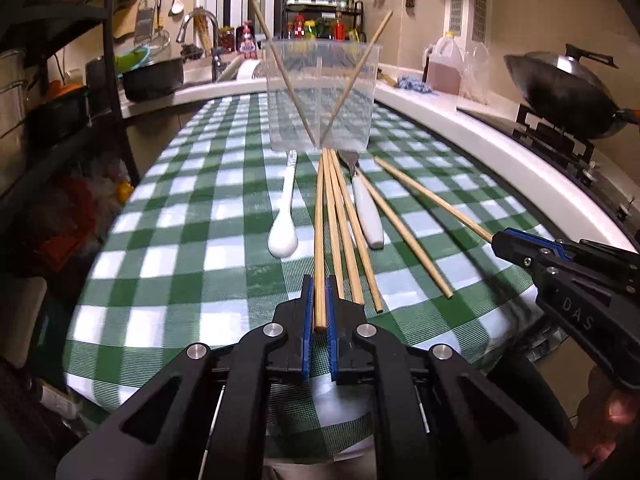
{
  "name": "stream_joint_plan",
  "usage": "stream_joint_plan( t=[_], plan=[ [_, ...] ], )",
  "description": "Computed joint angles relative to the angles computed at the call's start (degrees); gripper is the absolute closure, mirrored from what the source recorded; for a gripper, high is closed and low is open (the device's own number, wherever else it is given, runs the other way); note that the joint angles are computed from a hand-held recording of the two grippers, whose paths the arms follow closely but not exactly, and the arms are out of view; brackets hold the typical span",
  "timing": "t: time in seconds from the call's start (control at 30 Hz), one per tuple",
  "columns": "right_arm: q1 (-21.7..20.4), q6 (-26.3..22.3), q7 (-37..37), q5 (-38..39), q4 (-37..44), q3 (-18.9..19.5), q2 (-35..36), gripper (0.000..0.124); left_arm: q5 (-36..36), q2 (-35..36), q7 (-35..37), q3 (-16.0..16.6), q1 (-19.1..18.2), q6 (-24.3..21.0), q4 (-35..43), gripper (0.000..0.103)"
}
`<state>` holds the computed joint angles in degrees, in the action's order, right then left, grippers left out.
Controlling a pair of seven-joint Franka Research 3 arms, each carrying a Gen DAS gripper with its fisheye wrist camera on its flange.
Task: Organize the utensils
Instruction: 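Lift the right gripper's chopstick over the container while the left gripper carries its chopstick there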
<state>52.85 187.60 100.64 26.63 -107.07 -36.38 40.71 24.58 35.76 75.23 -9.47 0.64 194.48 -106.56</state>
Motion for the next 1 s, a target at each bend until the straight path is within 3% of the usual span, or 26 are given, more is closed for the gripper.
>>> stream_joint_plan(
  t=[0.23,0.37,0.6,0.9,1.0],
  plan=[
    [8.01,2.53,-2.94,3.49,-3.07,-7.79,-1.30,0.119,-1.59,-3.63,0.11,3.76,-2.43,6.64,-4.13,0.097],
    [9.64,3.78,-6.38,6.01,-3.68,-9.15,-2.68,0.119,-3.99,-5.35,1.64,6.15,-4.53,10.64,-5.95,0.097],
    [10.09,5.75,-12.21,10.22,-3.62,-9.52,-5.55,0.119,-5.52,-6.91,3.93,6.38,-4.47,14.77,-6.56,0.097],
    [4.12,5.98,-18.71,13.57,0.10,-3.84,-8.86,0.119,6.76,-5.55,-5.39,-0.58,4.68,12.49,1.07,0.097],
    [1.61,5.47,-20.53,14.39,2.10,-1.59,-9.61,0.119,19.02,-2.96,-14.44,-9.14,13.24,7.94,7.60,0.097]
  ],
)
